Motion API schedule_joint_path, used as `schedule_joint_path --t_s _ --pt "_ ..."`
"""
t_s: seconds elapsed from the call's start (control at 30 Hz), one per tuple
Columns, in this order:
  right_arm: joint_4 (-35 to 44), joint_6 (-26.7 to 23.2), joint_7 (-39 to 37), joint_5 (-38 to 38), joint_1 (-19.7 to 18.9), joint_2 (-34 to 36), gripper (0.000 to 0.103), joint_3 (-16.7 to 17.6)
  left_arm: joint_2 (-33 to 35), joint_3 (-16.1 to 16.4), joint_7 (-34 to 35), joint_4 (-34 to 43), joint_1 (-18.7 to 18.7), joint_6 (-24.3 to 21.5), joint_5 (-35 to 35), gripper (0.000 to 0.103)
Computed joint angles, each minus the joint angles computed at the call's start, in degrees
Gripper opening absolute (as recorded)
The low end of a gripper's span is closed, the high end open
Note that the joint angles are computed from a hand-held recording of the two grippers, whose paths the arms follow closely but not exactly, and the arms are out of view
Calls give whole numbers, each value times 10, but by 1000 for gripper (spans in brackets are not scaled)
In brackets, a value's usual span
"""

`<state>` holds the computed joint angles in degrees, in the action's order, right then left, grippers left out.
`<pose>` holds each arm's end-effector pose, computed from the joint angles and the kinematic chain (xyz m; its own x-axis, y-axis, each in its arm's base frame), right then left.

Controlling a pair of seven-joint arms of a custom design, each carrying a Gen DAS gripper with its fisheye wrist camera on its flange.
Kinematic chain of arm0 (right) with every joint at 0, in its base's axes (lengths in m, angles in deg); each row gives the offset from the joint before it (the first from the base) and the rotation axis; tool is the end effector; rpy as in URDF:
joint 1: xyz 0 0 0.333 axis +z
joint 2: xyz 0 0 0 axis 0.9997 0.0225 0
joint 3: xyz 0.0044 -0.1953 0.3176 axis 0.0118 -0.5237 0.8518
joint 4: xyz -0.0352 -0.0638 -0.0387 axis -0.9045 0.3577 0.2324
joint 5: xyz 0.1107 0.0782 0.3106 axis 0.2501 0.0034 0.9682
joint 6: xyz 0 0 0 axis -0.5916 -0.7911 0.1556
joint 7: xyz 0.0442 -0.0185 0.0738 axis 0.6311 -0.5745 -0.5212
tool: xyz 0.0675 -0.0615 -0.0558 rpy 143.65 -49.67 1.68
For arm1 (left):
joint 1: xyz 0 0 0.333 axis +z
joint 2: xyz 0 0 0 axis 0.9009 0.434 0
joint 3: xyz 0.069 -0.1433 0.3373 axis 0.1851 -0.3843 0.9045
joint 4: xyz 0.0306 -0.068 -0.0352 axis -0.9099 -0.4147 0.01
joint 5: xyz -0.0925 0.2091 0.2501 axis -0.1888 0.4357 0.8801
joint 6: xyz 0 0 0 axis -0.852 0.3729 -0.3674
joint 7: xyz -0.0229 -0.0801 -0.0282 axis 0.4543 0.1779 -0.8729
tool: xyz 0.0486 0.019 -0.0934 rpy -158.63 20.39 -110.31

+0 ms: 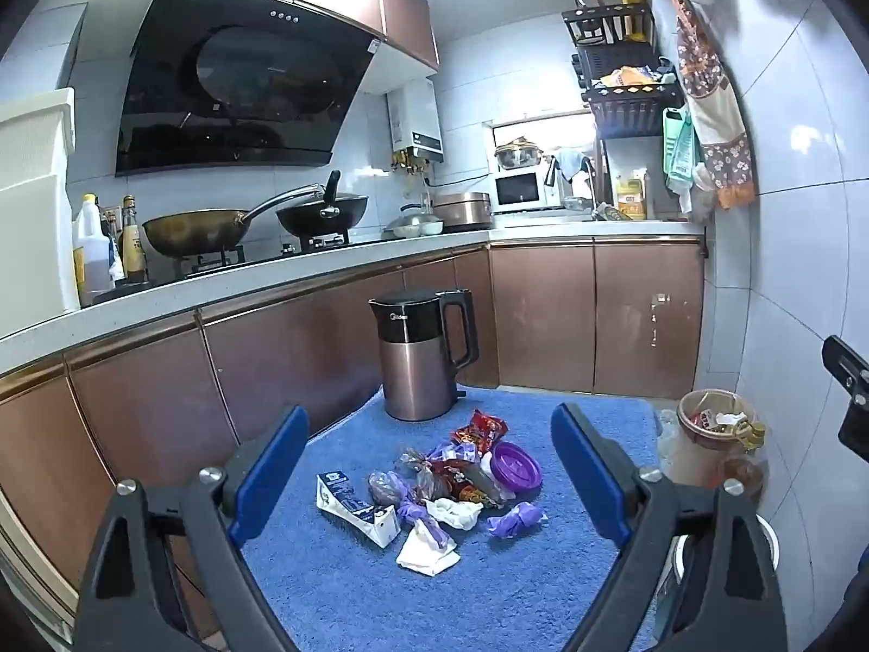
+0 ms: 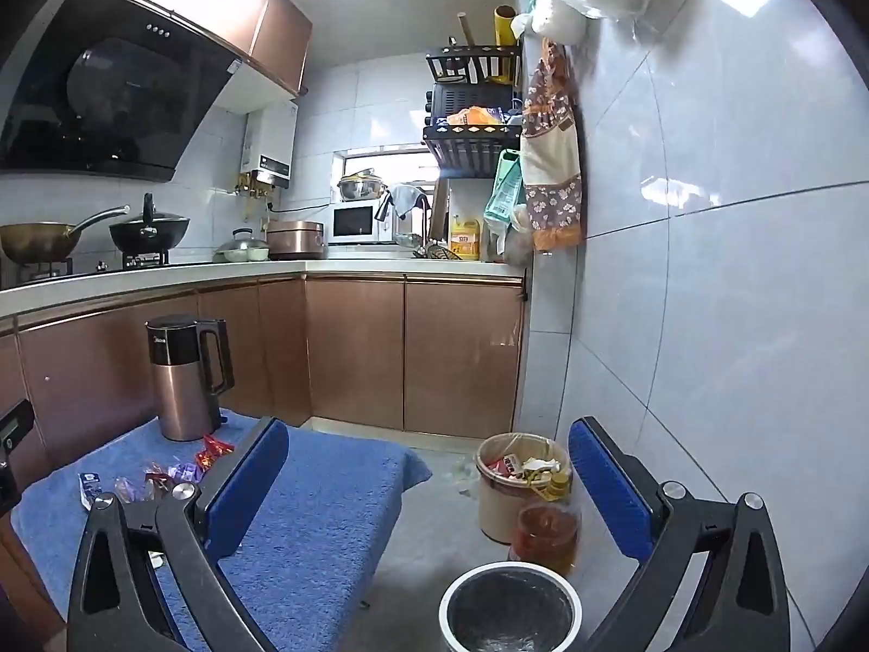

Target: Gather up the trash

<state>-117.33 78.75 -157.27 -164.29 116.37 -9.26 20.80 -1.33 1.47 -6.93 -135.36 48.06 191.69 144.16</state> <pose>0.6252 0.2904 0.6028 -0.1645 -0.9836 0.0734 -0.2049 -0.0388 -0.9780 0.6600 -0.2209 0.5932 0.1807 -0.9766 -0.1168 -0.2408 0.0712 -0.9680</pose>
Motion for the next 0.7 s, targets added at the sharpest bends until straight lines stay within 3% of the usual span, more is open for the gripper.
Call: schedule_joint_path --t_s 0.2,0.33,0.53,0.7 --pt "20 -5 -15 8 2 14 103 -3 0 4 -5 6 1 1 0 91" --pt "42 2 -35 24 2 30 103 -10 36 3 39 61 5 12 -45 91" --pt "89 10 -83 70 8 62 103 -28 59 37 4 101 -5 29 -32 91" --pt "129 18 -125 115 16 92 103 -48 84 47 51 132 0 51 -88 91"
